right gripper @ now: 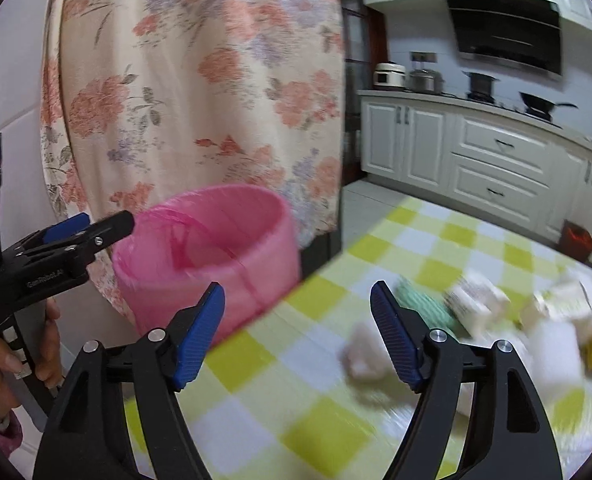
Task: Collect trash
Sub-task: 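Return to the table and grasp the white foam block with the right tool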
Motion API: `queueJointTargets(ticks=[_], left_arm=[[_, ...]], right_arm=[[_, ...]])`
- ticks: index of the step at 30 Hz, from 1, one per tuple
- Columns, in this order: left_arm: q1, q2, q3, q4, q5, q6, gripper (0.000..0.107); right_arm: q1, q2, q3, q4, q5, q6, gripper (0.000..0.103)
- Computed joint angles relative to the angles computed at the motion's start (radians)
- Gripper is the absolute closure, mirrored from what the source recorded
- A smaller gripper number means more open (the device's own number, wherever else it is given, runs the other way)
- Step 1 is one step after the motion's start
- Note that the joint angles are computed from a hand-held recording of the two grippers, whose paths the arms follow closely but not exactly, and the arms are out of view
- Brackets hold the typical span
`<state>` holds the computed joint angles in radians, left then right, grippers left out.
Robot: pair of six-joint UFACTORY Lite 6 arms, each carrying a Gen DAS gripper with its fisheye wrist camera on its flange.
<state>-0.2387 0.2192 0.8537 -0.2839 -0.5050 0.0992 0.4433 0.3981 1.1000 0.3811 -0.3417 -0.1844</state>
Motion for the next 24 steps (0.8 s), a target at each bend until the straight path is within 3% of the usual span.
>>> queueJointTargets(ticks=[6,12,18,24], left_arm=[[-0.195,-0.027,-0.101,-0.155,-0.103,0.017,0.009],[-0.402,0.086,-0.071,-0.265,-0.142,0.025,0.009],[-0.541,0.210,0.060,-0.364,-0.108,0.112,0.009],[-0.613,0.331,0.216,-0.447,-0.062,0.213,0.009]], right_arm=[[-0.075,-0.183,-0.286,-0.038,-0.106,0.074,0.031],[-0.169,-0.350,-0.542,-0.025,-0.169,0.081,0.030],[-0.326,-0.430,-0.665,-0.140,-0.183,0.172,0.030],[-0.494,-0.437,-0.679,-0.265,-0.182,0.248,0.030]])
